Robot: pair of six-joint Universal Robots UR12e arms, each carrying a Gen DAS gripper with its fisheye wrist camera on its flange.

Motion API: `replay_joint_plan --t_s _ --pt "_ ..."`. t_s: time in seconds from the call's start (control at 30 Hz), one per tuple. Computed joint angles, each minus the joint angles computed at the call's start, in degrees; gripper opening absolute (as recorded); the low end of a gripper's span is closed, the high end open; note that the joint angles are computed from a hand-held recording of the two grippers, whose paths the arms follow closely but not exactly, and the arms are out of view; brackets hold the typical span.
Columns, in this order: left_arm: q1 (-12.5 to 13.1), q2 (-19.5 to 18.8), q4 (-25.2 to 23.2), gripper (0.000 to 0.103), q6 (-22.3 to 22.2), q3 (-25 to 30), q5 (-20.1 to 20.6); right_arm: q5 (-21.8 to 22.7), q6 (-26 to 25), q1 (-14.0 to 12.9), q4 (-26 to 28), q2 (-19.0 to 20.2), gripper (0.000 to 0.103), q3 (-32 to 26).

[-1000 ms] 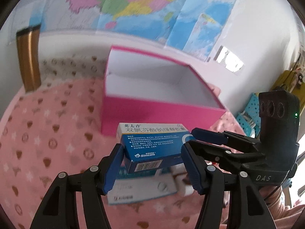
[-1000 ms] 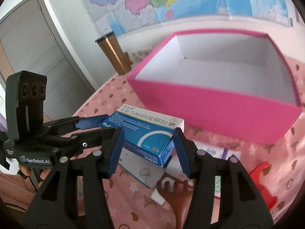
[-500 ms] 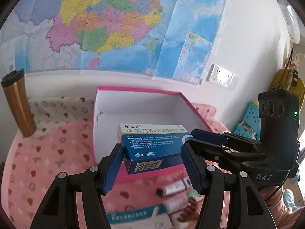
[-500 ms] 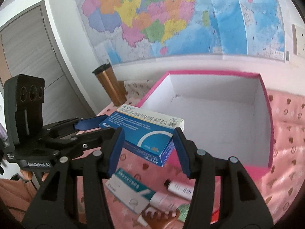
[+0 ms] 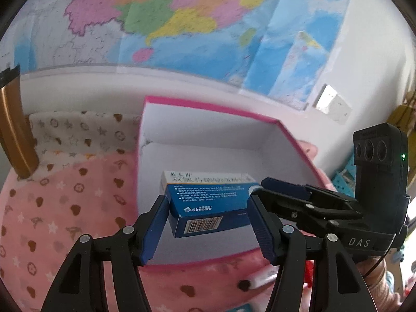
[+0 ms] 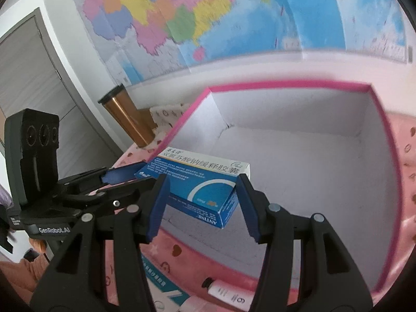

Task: Organize rigid objects
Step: 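Lower the blue medicine box into the pink box and open the left gripper, then grasp the brown wooden back-scratcher by its handle with the right gripper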

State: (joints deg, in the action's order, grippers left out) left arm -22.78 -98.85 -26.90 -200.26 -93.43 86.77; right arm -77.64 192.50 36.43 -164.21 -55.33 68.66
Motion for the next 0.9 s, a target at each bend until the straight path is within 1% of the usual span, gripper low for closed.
replay_joint_plan --t_s 0.07,0.13,0.17,0.27,0.37,0.43,0.5,0.57,0.67,0.73,0.83,0.9 --pt "-0.19 -0.23 -0.53 0.063 -0.18 0.1 1.25 0.34 0.43 -0.06 1.5 0.81 0.056 -1.0" --pt "-0.78 -0.2 0.3 0.063 0.0 -0.07 3.54 1.34 0.47 -0.15 2.7 1.23 0.055 -1.45" --pt "-1.05 -0.06 0.81 0.063 0.06 -0.25 4.39 1.17 0.58 -0.09 2.61 1.2 0.055 -1.26" --pt "-1.82 0.58 2.46 0.063 0.29 -0.96 7.1 0.72 -0.35 0.09 1.09 0.15 0.055 0.63" --pt "-2.46 1.69 4.6 0.063 0.73 -2.36 8.35 0.67 -1.67 0.22 -1.67 -2.04 0.055 4.18" --pt "-2.78 2.45 5.94 0.065 1.25 -3.36 7.93 0.22 -2.96 0.38 -4.57 -4.12 0.055 7.64" --pt "-3.13 3.25 7.04 0.065 2.35 -4.54 6.37 -0.69 -4.25 0.69 -7.81 -6.15 0.057 11.24" --pt "-3.9 3.78 6.85 0.065 3.76 -5.36 5.66 -1.77 -4.84 1.0 -10.03 -7.93 0.057 14.51" --pt "-5.14 4.03 5.64 0.065 5.7 -5.88 4.67 -2.85 -4.56 1.18 -11.89 -10.08 0.06 18.91" --pt "-5.93 4.03 4.54 0.065 6.81 -6.14 4.35 -4.22 -4.19 1.42 -12.06 -11.04 0.06 21.07" --pt "-6.67 4.08 3.12 0.065 7.01 -6.64 3.08 -6.69 -3.72 1.89 -10.58 -12.31 0.06 23.95" --pt "-6.87 4.2 2.28 0.065 6.27 -7.19 1.79 -5.87 -2.94 1.75 -10.21 -12.76 0.06 25.27"
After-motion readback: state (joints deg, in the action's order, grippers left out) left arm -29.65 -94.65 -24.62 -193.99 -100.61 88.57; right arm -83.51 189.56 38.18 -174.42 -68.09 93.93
